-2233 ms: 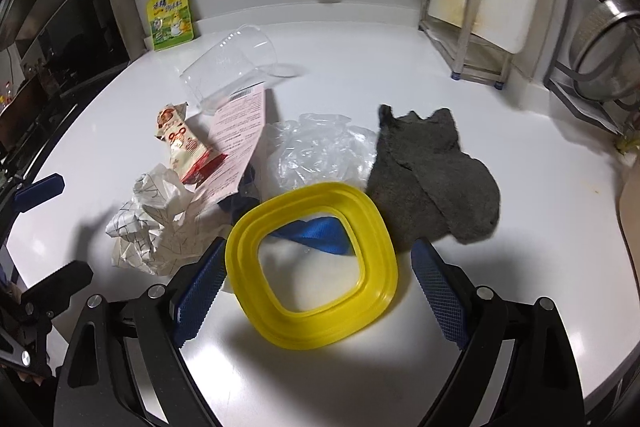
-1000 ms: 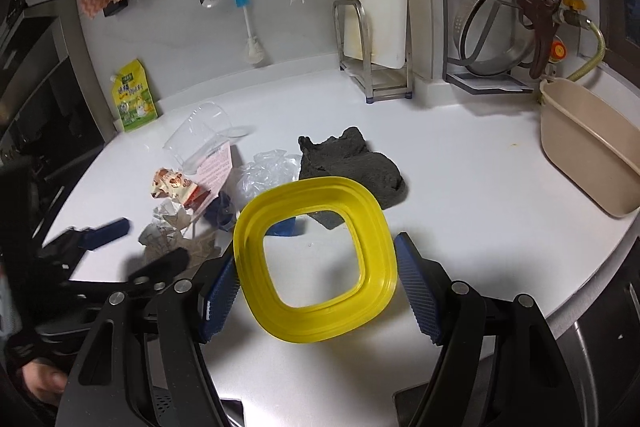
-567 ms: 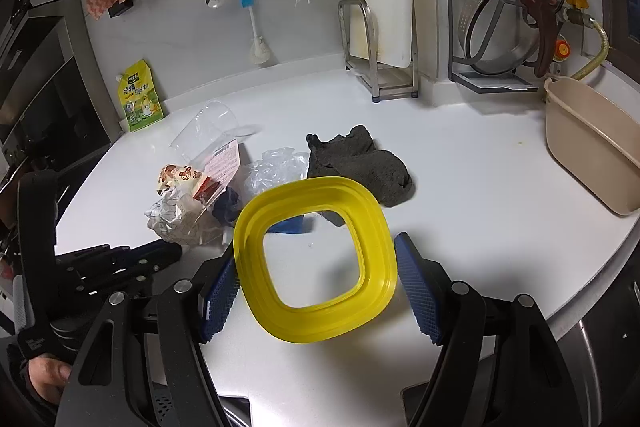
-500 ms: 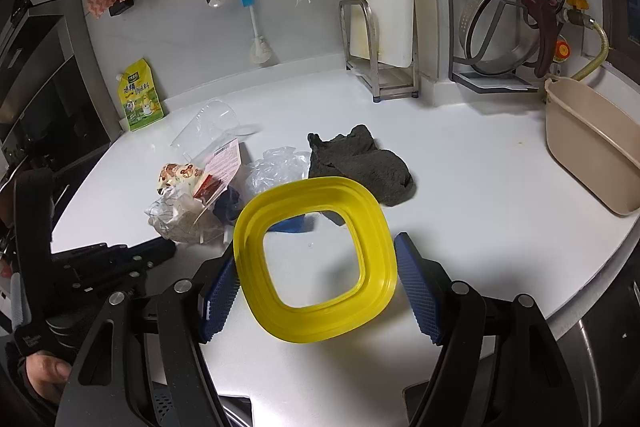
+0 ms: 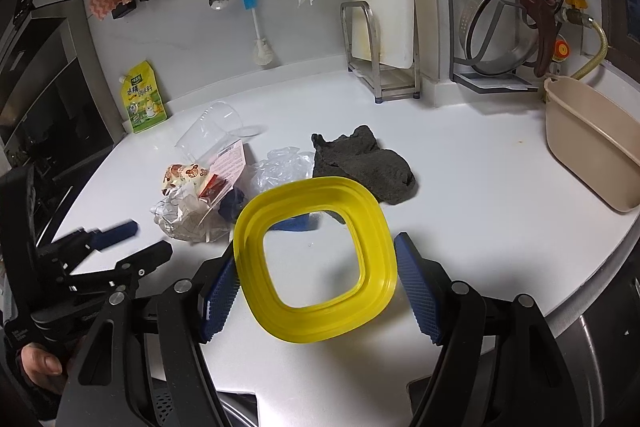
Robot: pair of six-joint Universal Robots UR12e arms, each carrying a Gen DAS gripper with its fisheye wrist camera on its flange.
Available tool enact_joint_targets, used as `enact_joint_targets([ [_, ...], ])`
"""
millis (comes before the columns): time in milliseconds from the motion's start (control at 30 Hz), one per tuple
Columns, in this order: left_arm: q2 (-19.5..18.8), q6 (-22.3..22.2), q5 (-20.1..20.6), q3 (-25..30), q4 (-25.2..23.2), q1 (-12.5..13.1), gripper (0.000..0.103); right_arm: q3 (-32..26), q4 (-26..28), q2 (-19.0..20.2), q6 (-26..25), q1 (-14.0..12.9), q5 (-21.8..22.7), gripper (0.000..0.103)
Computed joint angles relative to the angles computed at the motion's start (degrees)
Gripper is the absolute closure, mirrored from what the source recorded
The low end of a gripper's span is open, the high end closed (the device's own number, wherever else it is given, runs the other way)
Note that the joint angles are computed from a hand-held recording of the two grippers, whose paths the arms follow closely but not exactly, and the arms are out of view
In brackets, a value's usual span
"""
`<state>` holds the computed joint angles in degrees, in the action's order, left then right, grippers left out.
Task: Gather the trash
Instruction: 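Grasp the crumpled patterned paper with the left tool while the right tool holds the yellow ring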
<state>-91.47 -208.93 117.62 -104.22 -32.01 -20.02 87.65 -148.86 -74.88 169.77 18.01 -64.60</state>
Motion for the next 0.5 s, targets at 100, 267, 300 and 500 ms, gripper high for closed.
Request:
enact_joint_targets([
  [100, -0.4, 2.3, 1.0, 0.7, -0.2, 0.0, 0.034, 0.0, 0.0, 0.0, -0.1, 0.0, 0.1, 0.032],
  [267, -1.3, 6.9, 0.3, 2.0, -2.8, 1.1, 0.034, 0.0, 0.0, 0.0, 0.3, -0.2, 0.5, 0.032],
  [300, -1.5, 7.3, 0.3, 2.3, -3.8, 1.3, 0.034, -0.1, 0.1, 0.0, 0.3, -0.2, 0.5, 0.032],
  [500, -1.8, 8.8, -3.9, 2.7, -3.4, 2.6, 0.034, -0.1, 0.3, 0.1, 0.3, -0.2, 0.6, 0.032],
])
